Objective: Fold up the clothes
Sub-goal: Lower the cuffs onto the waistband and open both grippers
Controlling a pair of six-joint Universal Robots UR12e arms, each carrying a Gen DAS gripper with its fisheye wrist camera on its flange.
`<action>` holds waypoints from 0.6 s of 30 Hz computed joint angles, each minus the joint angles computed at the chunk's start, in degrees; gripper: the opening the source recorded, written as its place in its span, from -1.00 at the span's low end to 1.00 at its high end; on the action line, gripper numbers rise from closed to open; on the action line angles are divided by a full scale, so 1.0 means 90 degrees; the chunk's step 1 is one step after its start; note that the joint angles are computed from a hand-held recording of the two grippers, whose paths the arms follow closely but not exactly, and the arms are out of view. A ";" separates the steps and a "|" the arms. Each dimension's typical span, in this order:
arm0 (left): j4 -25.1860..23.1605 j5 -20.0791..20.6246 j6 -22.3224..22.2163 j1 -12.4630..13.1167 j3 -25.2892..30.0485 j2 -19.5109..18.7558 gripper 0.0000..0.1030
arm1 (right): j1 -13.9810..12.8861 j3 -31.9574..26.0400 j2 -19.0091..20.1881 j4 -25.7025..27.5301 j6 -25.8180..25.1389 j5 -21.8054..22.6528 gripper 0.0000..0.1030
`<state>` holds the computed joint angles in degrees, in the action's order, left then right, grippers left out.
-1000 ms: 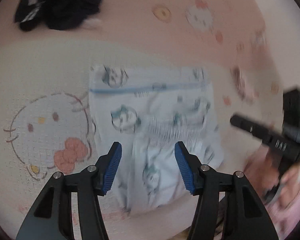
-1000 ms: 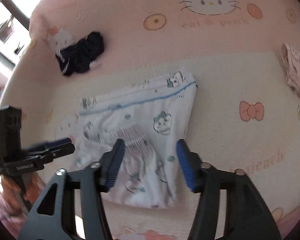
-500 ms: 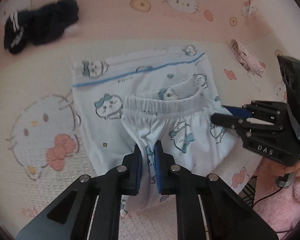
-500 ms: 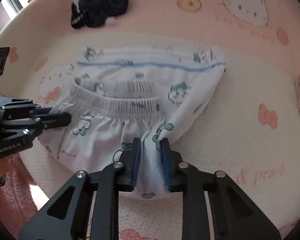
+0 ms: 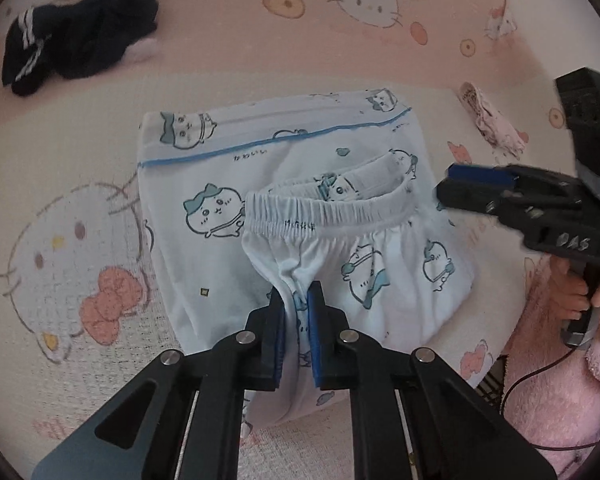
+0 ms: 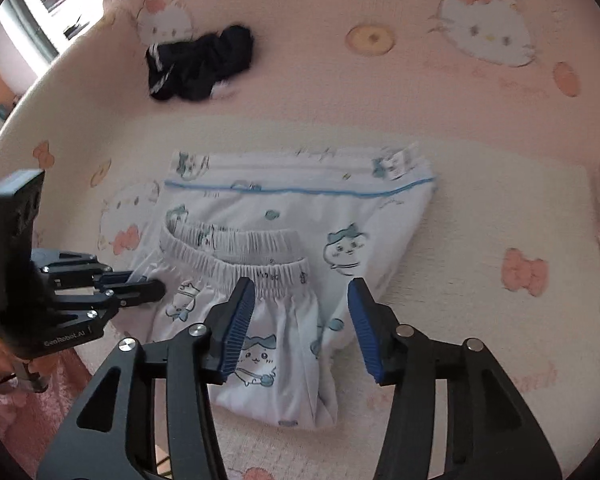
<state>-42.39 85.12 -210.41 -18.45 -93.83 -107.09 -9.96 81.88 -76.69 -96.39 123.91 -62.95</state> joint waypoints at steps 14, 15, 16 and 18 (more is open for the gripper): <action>0.0753 0.0608 0.0089 -0.0101 0.0030 0.0098 -0.80 | 0.0020 -0.0138 0.0061 0.0624 -0.0786 0.0373 -0.72; 0.0843 0.0663 0.0117 -0.0088 0.0058 0.0099 -0.80 | 0.0014 -0.0170 0.0054 0.0578 -0.0723 0.0462 -0.72; 0.0944 0.0716 0.0158 -0.0060 0.0087 0.0098 -0.80 | 0.0014 -0.0205 0.0055 0.0511 -0.0646 0.0559 -0.72; 0.1052 0.0793 0.0243 0.0025 0.0155 0.0060 -0.80 | 0.0051 -0.0293 0.0112 0.0235 -0.0412 0.0790 -0.72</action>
<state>-32.92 92.25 -208.23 -18.22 -92.44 -106.55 -9.50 79.24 -75.68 -94.28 120.20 -55.84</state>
